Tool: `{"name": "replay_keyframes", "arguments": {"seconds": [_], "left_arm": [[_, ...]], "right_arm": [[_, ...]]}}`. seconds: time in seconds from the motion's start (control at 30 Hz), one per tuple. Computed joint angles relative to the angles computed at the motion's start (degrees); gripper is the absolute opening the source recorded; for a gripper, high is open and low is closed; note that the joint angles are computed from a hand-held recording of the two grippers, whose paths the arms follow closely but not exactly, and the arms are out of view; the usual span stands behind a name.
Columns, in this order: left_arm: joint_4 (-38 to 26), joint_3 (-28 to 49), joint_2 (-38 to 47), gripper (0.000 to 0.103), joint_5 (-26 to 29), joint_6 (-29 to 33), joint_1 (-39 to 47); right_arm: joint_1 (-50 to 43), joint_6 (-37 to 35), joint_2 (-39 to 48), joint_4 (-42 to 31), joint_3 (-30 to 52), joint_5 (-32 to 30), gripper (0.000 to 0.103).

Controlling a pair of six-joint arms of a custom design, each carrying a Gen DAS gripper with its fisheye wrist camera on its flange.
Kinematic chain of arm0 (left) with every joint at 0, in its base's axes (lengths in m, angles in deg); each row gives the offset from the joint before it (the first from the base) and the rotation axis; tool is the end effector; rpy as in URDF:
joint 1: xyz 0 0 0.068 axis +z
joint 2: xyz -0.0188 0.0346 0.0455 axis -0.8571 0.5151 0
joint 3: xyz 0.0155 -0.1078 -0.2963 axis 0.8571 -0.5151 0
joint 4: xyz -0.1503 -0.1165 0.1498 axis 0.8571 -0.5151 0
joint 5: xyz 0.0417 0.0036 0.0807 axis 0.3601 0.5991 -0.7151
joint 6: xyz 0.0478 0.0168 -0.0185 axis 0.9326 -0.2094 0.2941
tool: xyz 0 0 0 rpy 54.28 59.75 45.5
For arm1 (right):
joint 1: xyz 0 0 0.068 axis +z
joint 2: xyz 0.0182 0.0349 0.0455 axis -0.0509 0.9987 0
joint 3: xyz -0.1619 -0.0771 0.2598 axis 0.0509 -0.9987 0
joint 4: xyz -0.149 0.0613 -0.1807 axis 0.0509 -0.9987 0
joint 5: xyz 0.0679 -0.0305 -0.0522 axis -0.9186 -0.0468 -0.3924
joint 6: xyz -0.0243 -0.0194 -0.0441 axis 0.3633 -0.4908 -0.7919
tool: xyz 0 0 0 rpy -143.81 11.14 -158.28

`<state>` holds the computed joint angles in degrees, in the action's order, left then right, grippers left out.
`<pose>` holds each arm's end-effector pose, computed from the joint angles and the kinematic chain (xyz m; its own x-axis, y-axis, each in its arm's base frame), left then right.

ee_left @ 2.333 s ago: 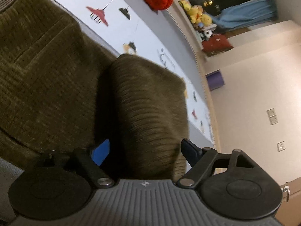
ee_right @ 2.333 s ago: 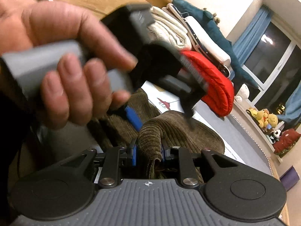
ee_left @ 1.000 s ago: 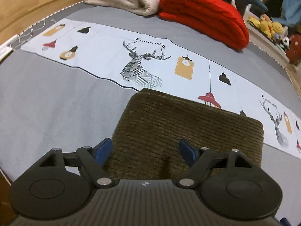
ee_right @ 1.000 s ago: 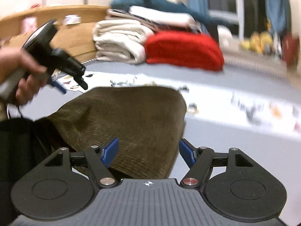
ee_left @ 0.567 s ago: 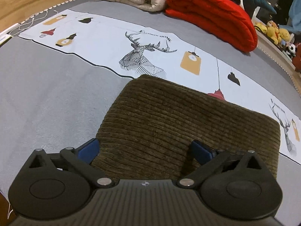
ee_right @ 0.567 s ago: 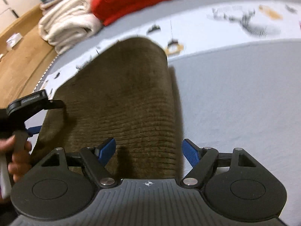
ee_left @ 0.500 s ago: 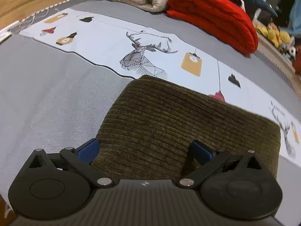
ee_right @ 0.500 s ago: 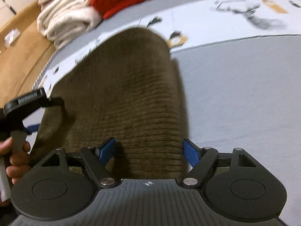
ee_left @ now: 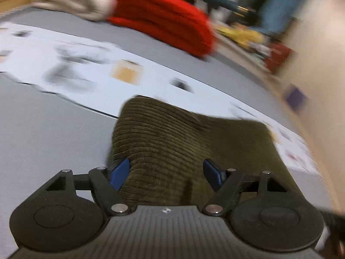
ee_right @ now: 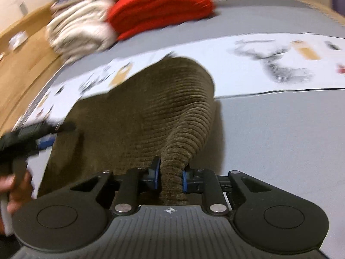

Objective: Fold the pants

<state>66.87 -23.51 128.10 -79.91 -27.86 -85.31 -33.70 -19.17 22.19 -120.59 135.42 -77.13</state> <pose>0.1373 -0.0577 0.2450 -0.5942 -0.4566 -0.6621 -0.2216 0.8843 -0.4110 0.1979 -0.0877 0.2592 -0.7459 -0.0778 -0.6616 -0.4009 0.8456 0.3526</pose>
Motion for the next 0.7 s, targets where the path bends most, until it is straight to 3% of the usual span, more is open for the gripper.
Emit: {"name": "replay_keyframes", "arguments": {"seconds": [0.1,0.2,0.37,0.43,0.5,0.57,0.63,0.7], "left_arm": [[6.4,-1.7,3.1,0.078,4.5,1.9,-1.9],[7.0,-2.0,4.5,0.075,0.7,1.2,-3.7],[7.8,-2.1,-1.3,0.074,-15.5,-1.4,-15.9],[8.7,-1.9,-1.4,0.074,-17.5,-1.2,-21.4],[6.5,0.5,2.5,0.065,-16.0,1.8,-23.6],[0.5,4.2,9.6,0.026,-11.1,3.8,-22.4],[-6.1,6.3,17.1,0.020,-4.7,3.1,-19.0],[-6.2,6.5,17.0,0.020,-3.3,2.2,-17.7]], "right_arm": [[-8.3,-4.3,4.8,0.5,4.5,-0.3,0.019],[-13.5,-5.9,9.5,0.8,7.5,1.6,0.020],[-18.2,-10.4,9.6,2.2,4.1,0.3,0.030],[-18.7,-9.3,6.8,4.8,1.7,-1.4,0.037],[-18.2,-6.3,5.9,7.6,0.1,-0.8,0.038],[-17.6,-4.7,5.2,9.8,-1.2,1.1,0.038],[-17.4,-3.6,5.4,10.4,-0.9,1.7,0.038],[-17.4,-2.2,5.8,11.9,-1.0,2.2,0.038]]}}
